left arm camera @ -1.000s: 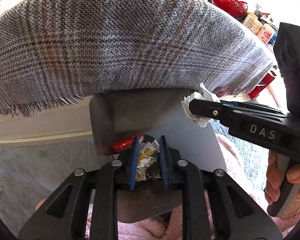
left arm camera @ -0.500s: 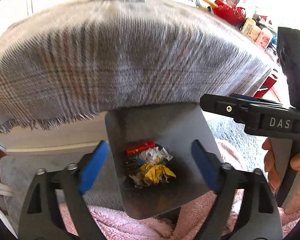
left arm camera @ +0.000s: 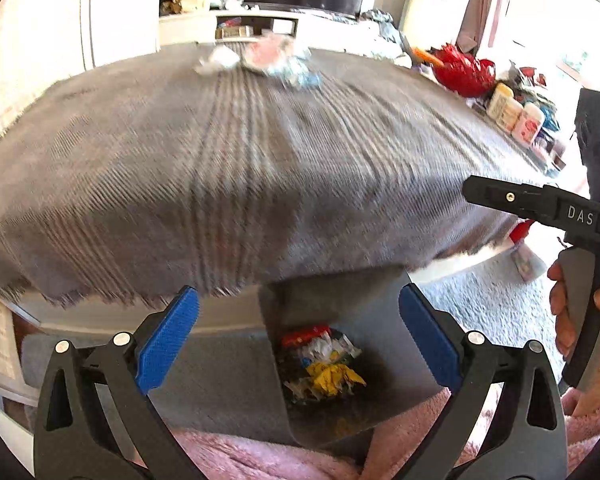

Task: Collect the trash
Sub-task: 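Raise both open tools back over the remaining trash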

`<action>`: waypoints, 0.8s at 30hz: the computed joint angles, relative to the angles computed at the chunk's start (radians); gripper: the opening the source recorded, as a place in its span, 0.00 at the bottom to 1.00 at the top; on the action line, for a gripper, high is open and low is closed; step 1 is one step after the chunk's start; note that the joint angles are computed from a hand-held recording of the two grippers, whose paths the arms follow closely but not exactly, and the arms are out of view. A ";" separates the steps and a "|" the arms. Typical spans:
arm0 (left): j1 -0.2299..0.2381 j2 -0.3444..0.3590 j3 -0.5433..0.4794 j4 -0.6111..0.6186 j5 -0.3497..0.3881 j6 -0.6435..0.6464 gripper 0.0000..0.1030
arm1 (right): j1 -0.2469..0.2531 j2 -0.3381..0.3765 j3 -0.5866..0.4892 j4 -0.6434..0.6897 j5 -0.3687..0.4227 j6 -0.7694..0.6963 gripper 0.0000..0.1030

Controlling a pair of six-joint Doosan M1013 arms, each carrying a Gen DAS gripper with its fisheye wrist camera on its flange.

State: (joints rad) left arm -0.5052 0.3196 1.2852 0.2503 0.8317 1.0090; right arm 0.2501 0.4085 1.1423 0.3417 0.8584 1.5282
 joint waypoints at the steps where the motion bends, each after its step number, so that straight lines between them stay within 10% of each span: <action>1: 0.005 -0.001 -0.007 0.006 -0.002 -0.002 0.92 | -0.001 0.004 -0.013 -0.005 -0.005 -0.004 0.97; 24: 0.098 0.129 -0.264 0.116 0.080 0.028 0.92 | 0.038 0.211 -0.394 -0.002 0.085 -0.059 0.96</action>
